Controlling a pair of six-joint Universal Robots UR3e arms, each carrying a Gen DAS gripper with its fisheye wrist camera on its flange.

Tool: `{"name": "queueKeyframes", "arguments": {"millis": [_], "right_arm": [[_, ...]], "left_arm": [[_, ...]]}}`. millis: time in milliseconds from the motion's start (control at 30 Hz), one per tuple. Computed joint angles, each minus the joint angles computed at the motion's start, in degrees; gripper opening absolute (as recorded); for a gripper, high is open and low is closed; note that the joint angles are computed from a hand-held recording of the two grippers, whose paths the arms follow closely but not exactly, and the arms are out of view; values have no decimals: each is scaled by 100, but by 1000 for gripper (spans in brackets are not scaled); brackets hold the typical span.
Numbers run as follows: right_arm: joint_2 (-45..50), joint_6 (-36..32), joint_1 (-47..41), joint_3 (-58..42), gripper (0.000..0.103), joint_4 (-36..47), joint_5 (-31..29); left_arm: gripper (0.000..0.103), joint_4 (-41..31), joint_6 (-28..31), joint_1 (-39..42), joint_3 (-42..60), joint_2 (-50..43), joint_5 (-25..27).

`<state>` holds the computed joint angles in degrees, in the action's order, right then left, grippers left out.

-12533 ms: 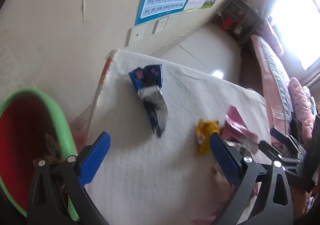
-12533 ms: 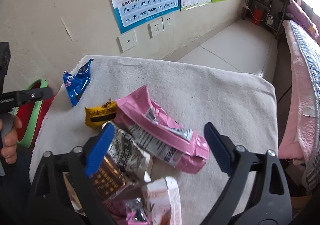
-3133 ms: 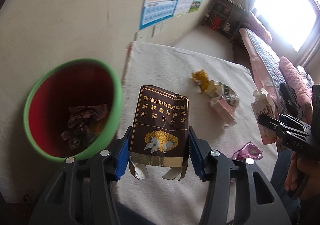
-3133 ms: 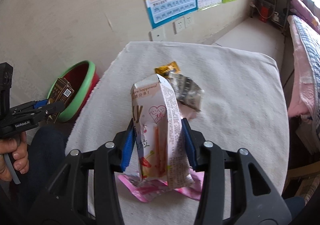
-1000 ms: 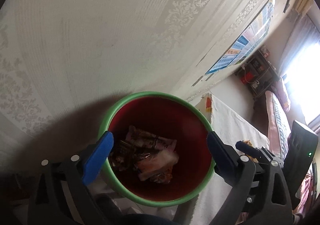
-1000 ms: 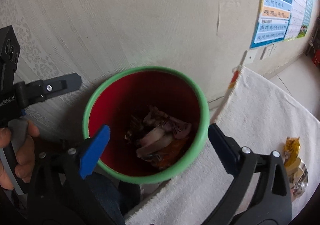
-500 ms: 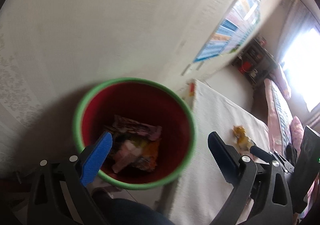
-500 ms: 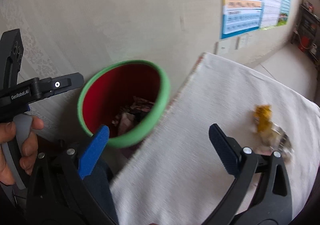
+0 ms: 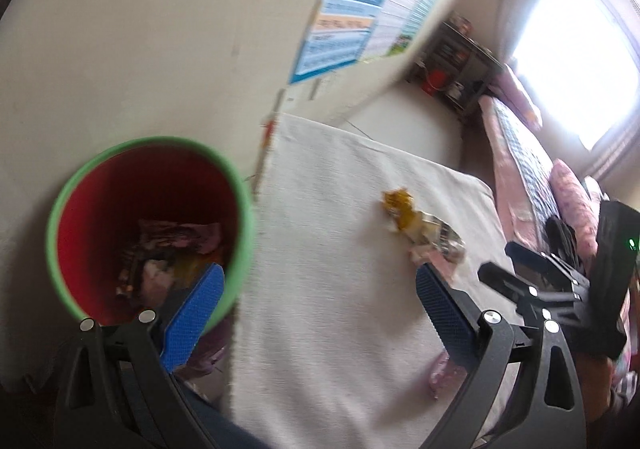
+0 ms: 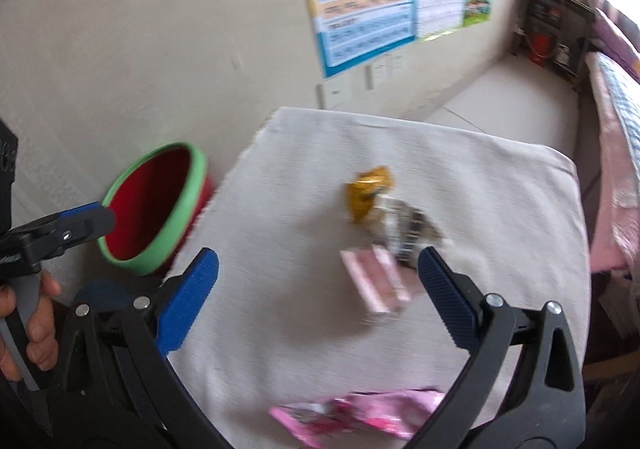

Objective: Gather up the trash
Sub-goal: 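Move both open tools away from the red bin back over the table, then grasp the gold wrapper with the left tool while the right tool grasps the silver printed wrapper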

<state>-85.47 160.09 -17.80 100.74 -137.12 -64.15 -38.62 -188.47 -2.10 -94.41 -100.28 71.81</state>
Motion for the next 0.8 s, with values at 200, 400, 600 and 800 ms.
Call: {"name": "queueKeyframes", "arguments": {"millis": [200, 400, 600, 800], "right_arm": [[62, -99, -621, 118, 98, -74, 32], [334, -172, -877, 124, 98, -142, 53], [938, -91, -967, -212, 93, -29, 199], [1554, 7, -879, -764, 84, 119, 182]], "left_arm": [[92, -273, 56, -466, 906, -672, 4], [92, -633, 163, -801, 1953, -1488, -122], [92, -1052, 118, -1005, 3170, -2506, -307], [88, -1602, 71, -1127, 4589, -3558, -408]]}}
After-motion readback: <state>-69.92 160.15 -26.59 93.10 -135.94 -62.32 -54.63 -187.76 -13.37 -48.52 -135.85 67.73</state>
